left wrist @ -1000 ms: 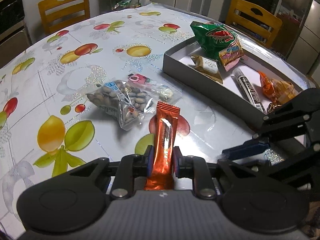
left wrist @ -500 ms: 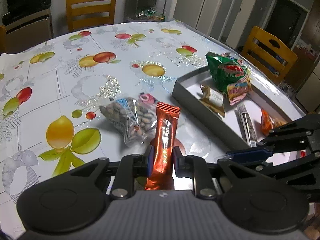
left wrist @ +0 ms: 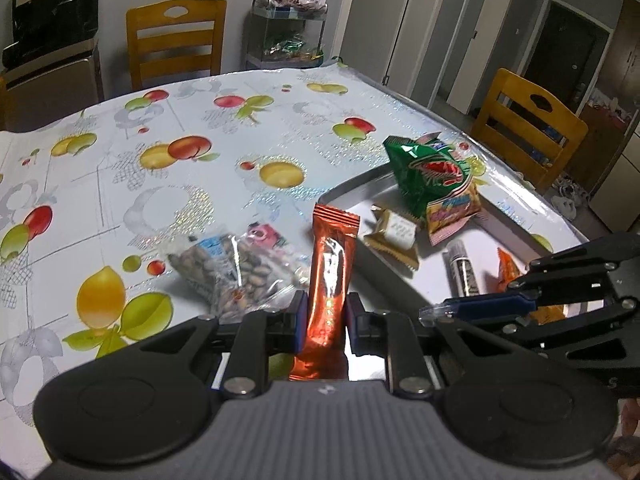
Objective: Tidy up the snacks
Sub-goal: 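Carry the wafer bar with the left tool over the tray while the right tool carries the candy packet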
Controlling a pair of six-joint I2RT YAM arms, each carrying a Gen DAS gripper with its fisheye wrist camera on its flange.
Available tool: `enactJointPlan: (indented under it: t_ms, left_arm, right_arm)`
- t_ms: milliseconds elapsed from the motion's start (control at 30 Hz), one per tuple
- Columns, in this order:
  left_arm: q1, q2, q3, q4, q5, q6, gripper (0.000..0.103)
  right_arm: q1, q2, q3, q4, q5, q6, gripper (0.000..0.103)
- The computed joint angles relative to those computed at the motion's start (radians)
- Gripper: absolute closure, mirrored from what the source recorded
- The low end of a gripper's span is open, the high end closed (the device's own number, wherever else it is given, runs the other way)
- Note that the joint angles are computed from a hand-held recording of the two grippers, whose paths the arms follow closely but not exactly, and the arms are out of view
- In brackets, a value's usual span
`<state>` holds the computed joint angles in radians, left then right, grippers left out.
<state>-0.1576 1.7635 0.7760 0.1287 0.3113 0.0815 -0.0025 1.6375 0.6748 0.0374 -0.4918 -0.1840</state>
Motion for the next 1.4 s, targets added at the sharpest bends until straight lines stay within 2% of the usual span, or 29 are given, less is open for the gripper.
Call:
enactJointPlan:
  t_ms: [700, 1400]
  left_arm:
    - [-0.082, -0.017, 0.032, 0.003, -0.035, -0.044, 0.087]
    - [-0.183, -0.004, 0.086, -0.003, -0.094, -0.102, 0.087]
  right_arm:
    - [-0.1, -0.031, 0.012, -0.018, -0.051, -0.03, 0.084]
    - [-0.214, 0.028, 0.087, -0.072, -0.124, -0.118, 0.084]
